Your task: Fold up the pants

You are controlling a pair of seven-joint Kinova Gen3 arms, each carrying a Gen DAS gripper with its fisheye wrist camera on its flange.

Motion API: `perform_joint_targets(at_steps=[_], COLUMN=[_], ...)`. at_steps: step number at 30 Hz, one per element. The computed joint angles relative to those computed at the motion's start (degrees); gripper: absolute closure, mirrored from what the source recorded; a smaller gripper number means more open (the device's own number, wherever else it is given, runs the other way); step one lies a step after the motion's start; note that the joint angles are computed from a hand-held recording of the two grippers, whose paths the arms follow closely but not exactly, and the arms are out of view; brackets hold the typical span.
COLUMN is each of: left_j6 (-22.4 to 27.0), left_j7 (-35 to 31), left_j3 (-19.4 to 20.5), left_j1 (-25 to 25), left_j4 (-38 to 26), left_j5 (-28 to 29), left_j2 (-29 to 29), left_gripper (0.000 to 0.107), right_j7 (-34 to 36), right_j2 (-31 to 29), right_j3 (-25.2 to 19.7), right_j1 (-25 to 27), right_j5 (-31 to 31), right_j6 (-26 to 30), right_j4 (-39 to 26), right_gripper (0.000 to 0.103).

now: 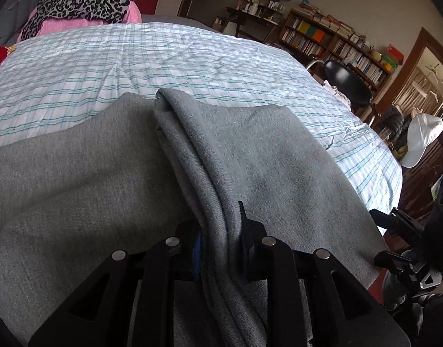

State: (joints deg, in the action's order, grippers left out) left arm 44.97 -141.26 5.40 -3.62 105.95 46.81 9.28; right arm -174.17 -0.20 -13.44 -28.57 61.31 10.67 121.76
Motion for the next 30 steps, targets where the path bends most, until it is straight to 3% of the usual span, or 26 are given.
perform_joint_targets(at_steps=[3,7,9,11,12,16,20,24,27,30], left_j6=[1.08,0.46,-1.75,-5.96,-7.29,-9.61,-10.69,-7.64,-5.89,-7.55], left_j7=[-2.03,-2.04,-0.10,4.49,6.28,8.56,1.57,-5.29,-5.62,-1.81], left_j3=[-0.09,-0.23,0.43,-1.10,-1.77,-1.22,-2.52,-3.79,-3.25,-1.99], left_j1=[-1.03,-0.68,0.01,3.15,4.02,2.84,3.46,6.00,7.63,8.93], left_j4=[0.32,0.60,0.86,1.32,1.43,2.78,6.01,7.49,8.13,8.96], left_j5=[2.06,2.06,-0.16,-4.74,-6.35,-7.24,-0.33,4.71,2.85,-1.86], left_j2=[0.28,-0.32,-1.38,-2.60,-3.05,-5.66,-10.54,-12.45,-12.02,-10.68], left_gripper=[0.086,0.085,0.081,0.054,0.049,0.048,0.048,0.048,0.048,0.050], right_j7=[4.05,1.06,2.68,2.71,3.15,0.99,-5.72,0.30,5.80,4.27], right_j2=[2.24,3.34,3.24,2.57,2.22,0.42,0.06,1.34,2.24,2.29], right_j3=[-0.39,1.48,2.06,2.64,2.76,2.49,1.41,1.14,1.77,4.62], right_j1=[-1.23,-5.09,-4.96,-4.87,-4.56,-2.99,-0.72,-0.24,-1.30,-3.96], right_j5=[-4.58,-1.11,-2.36,-2.31,-2.72,-0.68,6.59,2.59,-2.13,0.74], right_j6=[3.42,5.87,5.25,3.89,3.24,1.52,-2.42,-4.39,-3.49,-4.25], right_j4=[-1.34,-0.99,-0.87,0.18,0.40,1.24,1.27,0.56,0.37,1.38], right_gripper=[0.036,0.036,0.036,0.036,0.036,0.036,0.036,0.036,0.035,0.035])
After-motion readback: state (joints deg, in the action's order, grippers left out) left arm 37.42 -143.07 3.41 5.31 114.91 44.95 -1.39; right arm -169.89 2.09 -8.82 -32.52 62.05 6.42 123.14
